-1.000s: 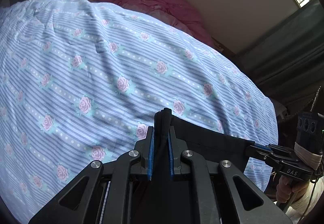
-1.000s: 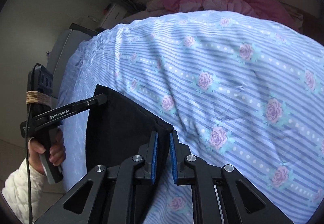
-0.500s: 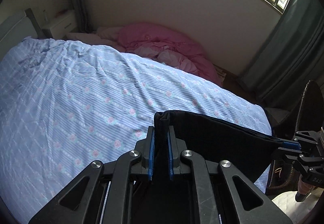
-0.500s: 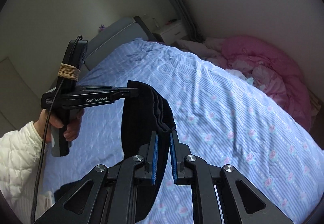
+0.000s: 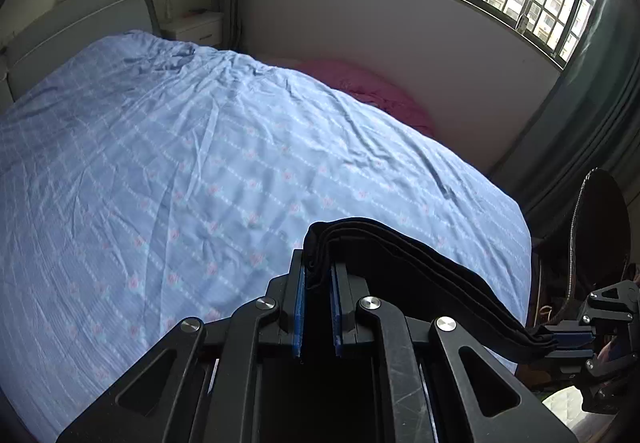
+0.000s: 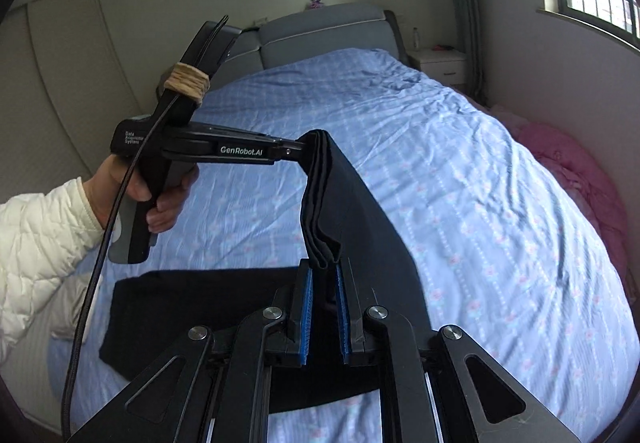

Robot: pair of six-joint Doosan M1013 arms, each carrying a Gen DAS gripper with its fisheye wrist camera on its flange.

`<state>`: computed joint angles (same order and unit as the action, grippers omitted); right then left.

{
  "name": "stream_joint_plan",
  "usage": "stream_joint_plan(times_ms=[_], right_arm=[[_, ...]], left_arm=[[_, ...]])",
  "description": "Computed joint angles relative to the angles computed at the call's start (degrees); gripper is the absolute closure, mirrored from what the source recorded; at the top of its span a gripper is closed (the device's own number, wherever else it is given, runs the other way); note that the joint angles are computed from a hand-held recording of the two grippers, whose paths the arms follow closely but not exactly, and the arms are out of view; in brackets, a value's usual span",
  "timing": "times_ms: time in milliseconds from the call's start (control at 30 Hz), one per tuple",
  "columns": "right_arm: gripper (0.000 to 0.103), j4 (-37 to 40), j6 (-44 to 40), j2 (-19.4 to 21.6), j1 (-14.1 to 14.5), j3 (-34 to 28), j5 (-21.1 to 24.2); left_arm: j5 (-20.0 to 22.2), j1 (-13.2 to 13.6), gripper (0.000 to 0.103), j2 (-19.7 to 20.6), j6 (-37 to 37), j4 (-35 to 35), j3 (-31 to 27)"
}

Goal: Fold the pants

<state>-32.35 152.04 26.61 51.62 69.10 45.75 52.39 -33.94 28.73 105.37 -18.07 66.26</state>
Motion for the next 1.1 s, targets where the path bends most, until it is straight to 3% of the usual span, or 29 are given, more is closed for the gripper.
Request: stream_joint_plan(times_ms=[200, 467, 500, 567, 633, 800, 933, 1000, 1100], right_arm=[[0.091, 6.2, -3.83, 6.33, 3.39, -6.74, 4.02], [0.091, 15.04, -12.46, 13.87, 3.79, -14.56, 9.62], [0.091, 15.86, -13.25, 14.38, 3.78, -15.05, 10.0], [0.088, 18.36, -15.22, 15.56, 3.6, -16.23, 10.92], [0.085, 21.69, -17.53, 16.95, 3.32, -18.15, 12.93], [0.078, 27.17, -22.58, 17.15, 3.79, -18.84, 11.94], [0.074, 25.61, -20.03, 15.51, 3.89, -16.17, 10.2], [0.074, 24.47, -17.16, 14.89, 3.52, -14.42, 9.78], [0.074, 25.38, -14.6, 15.01, 2.47, -13.28, 10.49]], left_arm=[[-2.64, 3.96, 0.091, -3.81, 3.38, -2.1, 10.73], [-4.25, 6.95, 0.09, -4.1, 2.51, -2.38, 18.58], [-4.33, 7.04, 0.088, -4.17, 1.72, -1.63, 19.07], [-4.72, 7.07, 0.065, -4.44, -1.33, 2.88, 20.33], [-4.51, 7.76, 0.051, -4.91, -2.33, 5.12, 21.69], [-4.67, 9.61, 0.049, -8.19, -7.39, 8.45, 26.46], [-4.81, 10.53, 0.049, -10.35, -7.28, 1.29, 28.91], [-4.99, 11.3, 0.049, -10.18, -5.35, -6.77, 29.3], [-7.17, 10.98, 0.054, -9.18, -6.55, -12.63, 29.24]])
